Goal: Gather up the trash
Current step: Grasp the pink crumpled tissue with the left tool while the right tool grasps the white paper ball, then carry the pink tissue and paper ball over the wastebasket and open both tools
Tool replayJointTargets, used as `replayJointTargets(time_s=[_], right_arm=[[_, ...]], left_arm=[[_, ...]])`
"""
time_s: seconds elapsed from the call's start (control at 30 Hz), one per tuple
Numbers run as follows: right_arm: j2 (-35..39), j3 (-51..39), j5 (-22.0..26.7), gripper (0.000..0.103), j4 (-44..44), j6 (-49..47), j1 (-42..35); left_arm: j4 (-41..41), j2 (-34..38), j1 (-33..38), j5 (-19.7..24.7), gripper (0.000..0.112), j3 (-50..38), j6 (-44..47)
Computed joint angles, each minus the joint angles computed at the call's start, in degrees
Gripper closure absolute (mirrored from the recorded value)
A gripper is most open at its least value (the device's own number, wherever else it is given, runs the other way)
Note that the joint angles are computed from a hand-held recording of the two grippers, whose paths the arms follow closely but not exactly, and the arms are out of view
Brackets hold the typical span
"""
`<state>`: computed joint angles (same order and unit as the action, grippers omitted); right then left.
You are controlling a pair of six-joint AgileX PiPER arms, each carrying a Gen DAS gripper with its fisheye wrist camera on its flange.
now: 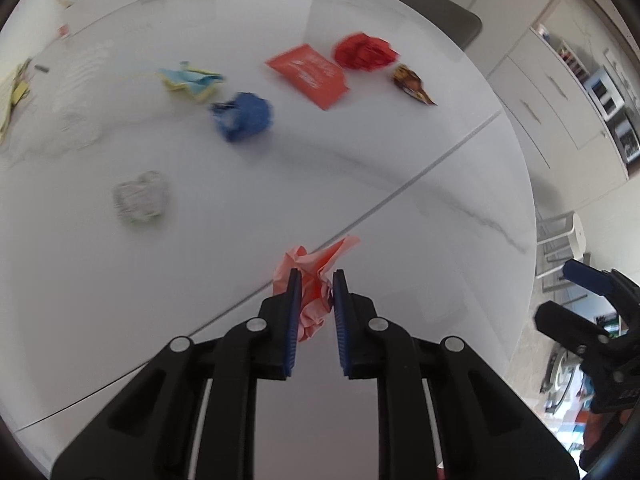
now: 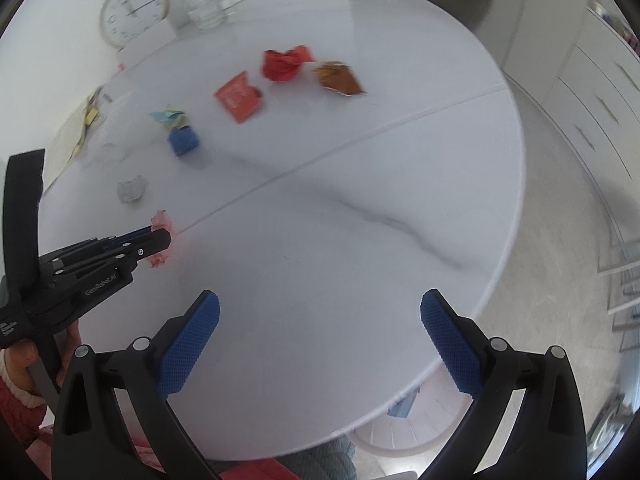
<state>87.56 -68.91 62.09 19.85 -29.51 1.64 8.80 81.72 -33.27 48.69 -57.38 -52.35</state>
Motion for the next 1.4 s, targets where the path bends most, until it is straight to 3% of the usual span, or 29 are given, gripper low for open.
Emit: replayJointTargets(time_s=[0.27,0.43,0.53,0.67,0.77,0.83,1.0,1.13,1.23,1.4], right_arm=[[7.2,-4.9,-7.0,0.004,3.2,5.3,19.4],[15.4,-11.6,-10.2,0.017,3.0,9.5,28.6],[19.5,-15.3,-11.4,0.02,1.6,12.8,32.4],[24.0,-20.9,-10.7,0.028,-2.1,18.4,36.2],[27.0,-24.5,-9.4,0.041,-5.8,22.2,37.9],[28.6,-26.3,-7.8,0.066,-6.8,23.8,38.1],[26.8,-24.4,-8.0,0.07,-6.0,23.9,37.1],[21.0,-18.9,-9.1,0.07,-4.1,21.5,34.3],[14.0,-11.9,-10.1,0.07,-3.8,20.1,30.5],[3.0,-0.6,-9.9,0.07,-4.1,18.6,22.4]], left_arm=[[-2.0,-13.3,13.3,5.1,0.096,8.7,8.6],[-6.0,-18.4,27.2,6.4,0.096,12.1,21.8],[-8.7,-20.4,35.3,7.2,0.096,13.1,29.8],[-13.6,-20.5,46.1,7.2,0.096,13.5,40.9],[-15.0,-19.9,48.6,6.6,0.096,13.6,43.6],[-15.6,-19.9,49.8,6.4,0.096,13.8,45.0],[-15.9,-20.1,49.8,6.2,0.096,14.1,46.3],[-14.4,-20.9,44.6,6.5,0.096,13.4,43.1],[-12.2,-21.3,36.7,6.8,0.096,12.5,37.7],[-6.0,-20.2,16.7,7.2,0.096,9.9,23.6]])
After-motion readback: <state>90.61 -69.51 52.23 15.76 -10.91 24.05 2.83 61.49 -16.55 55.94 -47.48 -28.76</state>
